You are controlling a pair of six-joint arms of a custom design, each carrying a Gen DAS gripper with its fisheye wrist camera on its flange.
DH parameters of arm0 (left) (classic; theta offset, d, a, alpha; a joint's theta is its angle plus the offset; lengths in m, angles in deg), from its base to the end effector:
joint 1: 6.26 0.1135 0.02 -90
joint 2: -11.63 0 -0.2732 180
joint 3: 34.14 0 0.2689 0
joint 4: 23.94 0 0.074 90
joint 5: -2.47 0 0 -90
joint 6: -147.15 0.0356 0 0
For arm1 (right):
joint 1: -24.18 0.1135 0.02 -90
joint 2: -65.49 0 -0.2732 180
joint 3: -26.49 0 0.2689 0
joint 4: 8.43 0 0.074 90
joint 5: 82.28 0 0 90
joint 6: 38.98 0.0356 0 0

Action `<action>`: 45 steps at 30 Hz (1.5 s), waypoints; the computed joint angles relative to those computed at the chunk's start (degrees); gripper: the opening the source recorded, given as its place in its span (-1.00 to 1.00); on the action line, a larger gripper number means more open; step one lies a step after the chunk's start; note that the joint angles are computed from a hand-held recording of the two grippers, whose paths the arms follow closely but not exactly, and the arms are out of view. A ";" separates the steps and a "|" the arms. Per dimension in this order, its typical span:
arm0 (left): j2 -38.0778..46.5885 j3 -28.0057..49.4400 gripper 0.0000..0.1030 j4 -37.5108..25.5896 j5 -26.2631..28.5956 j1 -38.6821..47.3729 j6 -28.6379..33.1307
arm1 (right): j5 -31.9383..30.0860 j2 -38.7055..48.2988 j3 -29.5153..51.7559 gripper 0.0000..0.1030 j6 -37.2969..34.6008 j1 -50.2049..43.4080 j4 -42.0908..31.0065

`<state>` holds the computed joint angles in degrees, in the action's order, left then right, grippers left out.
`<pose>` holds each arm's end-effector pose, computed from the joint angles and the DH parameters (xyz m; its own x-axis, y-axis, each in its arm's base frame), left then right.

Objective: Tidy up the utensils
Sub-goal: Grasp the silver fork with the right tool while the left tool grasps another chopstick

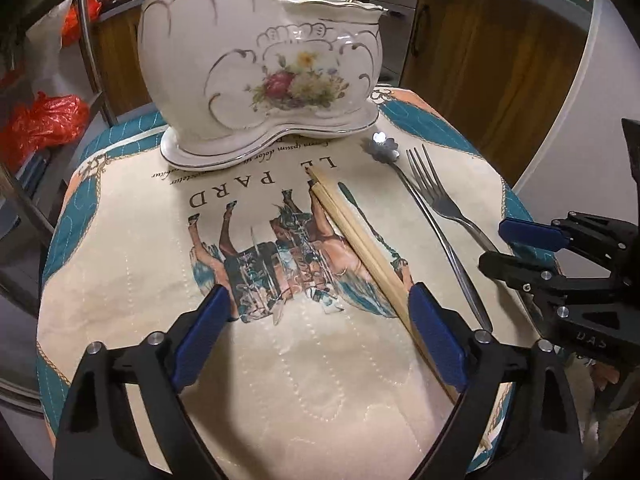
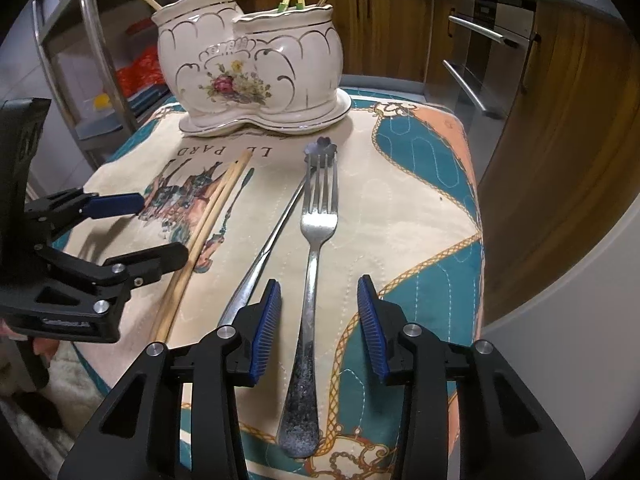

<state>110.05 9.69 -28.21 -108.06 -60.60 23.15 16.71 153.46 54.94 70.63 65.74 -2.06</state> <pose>0.1683 -0.2132 0.0727 -0.7800 0.1888 -0.5966 0.2641 0.9636 -0.0403 0.1625 0.1366 0.0674 -0.7604 -0.2312 -0.6069 -0.3502 0.9329 0.0835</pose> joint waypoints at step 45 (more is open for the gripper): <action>-3.80 3.35 -0.91 -11.52 7.34 4.78 2.60 | -3.58 -3.55 -0.91 -0.88 -0.80 -0.10 -2.19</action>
